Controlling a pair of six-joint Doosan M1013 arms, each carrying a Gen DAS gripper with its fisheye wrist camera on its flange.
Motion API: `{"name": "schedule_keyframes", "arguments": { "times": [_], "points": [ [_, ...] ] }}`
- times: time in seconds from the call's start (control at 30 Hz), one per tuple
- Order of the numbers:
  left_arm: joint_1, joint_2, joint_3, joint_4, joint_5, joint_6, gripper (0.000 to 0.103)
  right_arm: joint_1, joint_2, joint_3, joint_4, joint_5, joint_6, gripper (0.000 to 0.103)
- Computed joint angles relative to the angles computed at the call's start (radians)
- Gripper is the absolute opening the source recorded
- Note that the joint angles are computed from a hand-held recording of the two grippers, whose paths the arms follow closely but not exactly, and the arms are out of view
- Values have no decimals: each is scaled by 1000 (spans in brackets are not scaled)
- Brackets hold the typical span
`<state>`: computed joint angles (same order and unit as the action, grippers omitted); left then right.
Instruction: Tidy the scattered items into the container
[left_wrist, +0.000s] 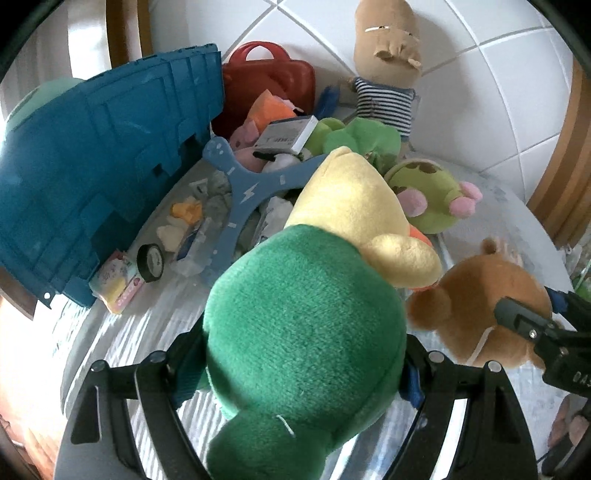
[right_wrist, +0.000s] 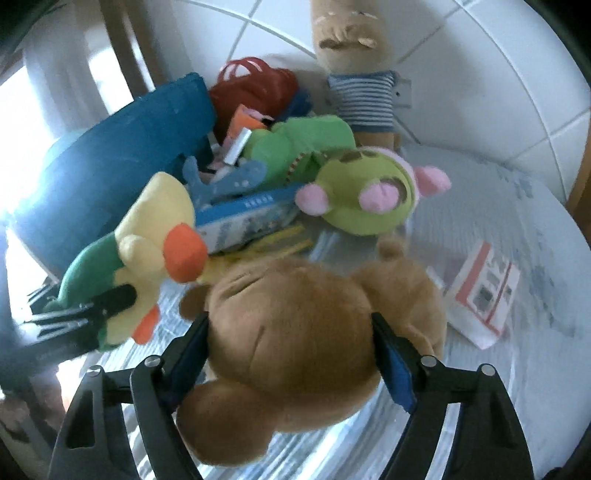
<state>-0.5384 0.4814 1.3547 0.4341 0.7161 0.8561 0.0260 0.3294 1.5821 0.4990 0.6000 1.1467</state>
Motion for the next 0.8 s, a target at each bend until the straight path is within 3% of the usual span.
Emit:
{"name": "schedule_keyframes", "arguments": {
  "times": [0.27, 0.8],
  "points": [
    [-25, -33, 19, 73, -9, -89, 83, -7, -20, 4, 27, 18, -75, 80],
    [-51, -126, 79, 285, -2, -338, 83, 12, -95, -12, 174, -26, -310, 80]
  ]
}}
